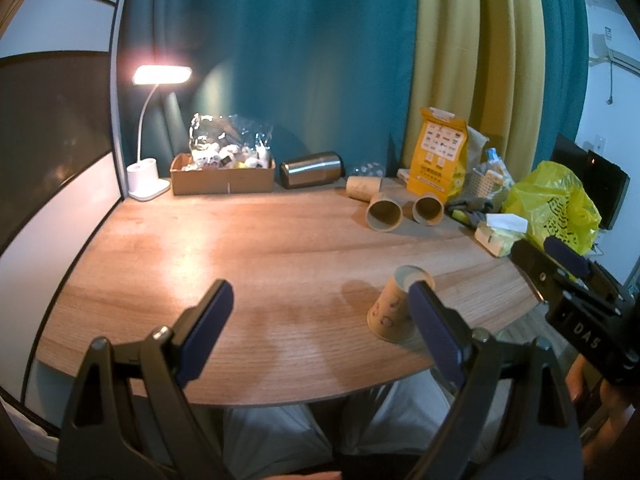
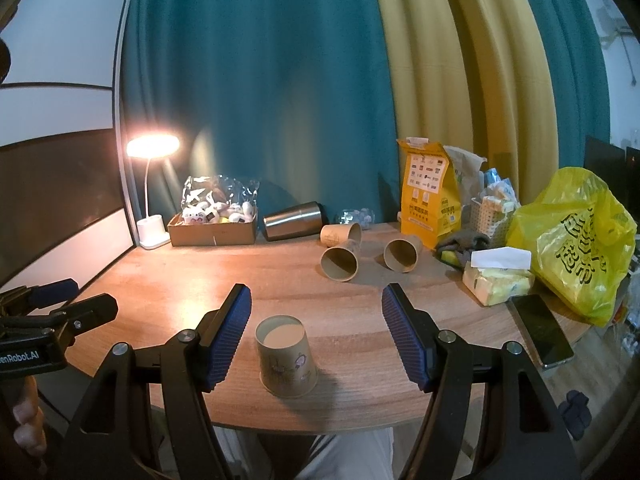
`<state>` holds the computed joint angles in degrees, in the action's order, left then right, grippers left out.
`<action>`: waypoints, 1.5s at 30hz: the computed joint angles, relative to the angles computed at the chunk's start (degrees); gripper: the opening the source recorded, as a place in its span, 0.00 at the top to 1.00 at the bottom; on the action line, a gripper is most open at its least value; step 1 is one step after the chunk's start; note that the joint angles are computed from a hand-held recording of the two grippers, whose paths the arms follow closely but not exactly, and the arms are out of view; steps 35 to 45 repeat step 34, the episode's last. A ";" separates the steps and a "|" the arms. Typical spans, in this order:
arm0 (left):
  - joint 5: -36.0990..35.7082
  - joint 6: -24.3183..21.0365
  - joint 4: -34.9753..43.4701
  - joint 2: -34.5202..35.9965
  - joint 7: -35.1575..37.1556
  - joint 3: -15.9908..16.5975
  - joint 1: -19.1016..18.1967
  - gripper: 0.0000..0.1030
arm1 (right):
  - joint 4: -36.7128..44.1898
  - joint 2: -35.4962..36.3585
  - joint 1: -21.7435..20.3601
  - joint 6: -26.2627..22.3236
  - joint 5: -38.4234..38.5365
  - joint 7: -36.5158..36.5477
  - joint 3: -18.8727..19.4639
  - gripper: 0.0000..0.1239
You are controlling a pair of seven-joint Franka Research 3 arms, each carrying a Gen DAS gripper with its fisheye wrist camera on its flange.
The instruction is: Flip cup upside down
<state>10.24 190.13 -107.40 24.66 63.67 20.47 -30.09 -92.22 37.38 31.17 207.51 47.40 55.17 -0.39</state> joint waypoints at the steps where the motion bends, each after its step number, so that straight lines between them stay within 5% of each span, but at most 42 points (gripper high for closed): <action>1: -0.03 0.02 0.00 0.01 0.02 -0.02 0.02 0.12 | 0.09 0.11 -0.06 0.03 -0.09 0.07 0.06 0.43; 45: -0.97 -0.32 1.18 0.89 0.61 -0.10 -0.09 0.12 | 1.09 0.60 1.48 -0.70 2.44 -1.49 -1.01 0.43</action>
